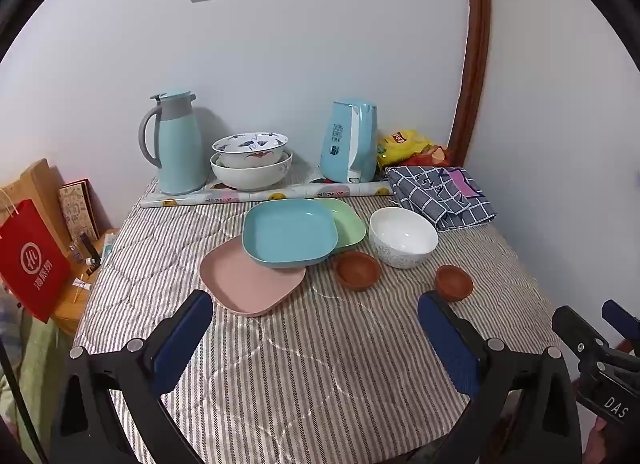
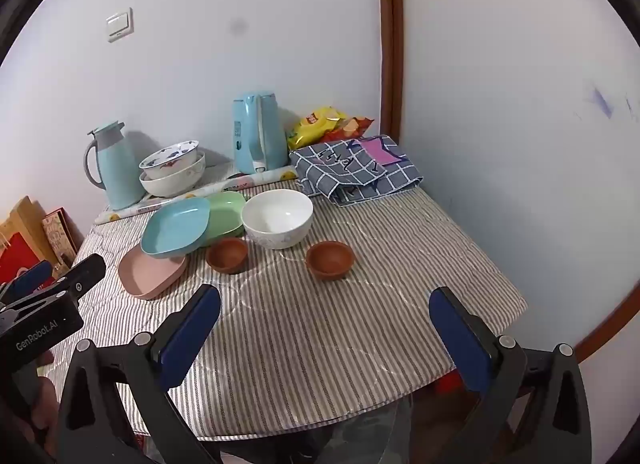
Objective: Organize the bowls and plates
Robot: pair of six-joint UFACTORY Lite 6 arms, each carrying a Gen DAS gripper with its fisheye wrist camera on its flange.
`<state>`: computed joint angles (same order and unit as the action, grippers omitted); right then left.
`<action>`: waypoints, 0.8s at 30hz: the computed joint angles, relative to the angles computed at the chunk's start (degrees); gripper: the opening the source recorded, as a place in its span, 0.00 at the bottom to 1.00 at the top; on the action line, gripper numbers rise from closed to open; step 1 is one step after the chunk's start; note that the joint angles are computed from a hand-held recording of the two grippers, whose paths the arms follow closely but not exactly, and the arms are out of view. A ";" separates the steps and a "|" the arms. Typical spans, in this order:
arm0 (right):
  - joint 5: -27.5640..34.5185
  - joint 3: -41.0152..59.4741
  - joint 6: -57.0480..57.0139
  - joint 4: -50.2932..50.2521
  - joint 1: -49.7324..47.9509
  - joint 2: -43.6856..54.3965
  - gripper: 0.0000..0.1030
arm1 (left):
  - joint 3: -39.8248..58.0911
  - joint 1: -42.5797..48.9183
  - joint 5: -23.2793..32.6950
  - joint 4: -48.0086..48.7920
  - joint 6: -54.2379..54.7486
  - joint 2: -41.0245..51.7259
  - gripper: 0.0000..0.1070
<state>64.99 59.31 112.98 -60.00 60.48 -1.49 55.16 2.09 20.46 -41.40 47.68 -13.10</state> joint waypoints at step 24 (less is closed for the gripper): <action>3.41 0.90 -2.18 0.52 2.37 -0.23 1.00 | 0.74 2.27 4.38 -1.74 1.18 -1.49 0.96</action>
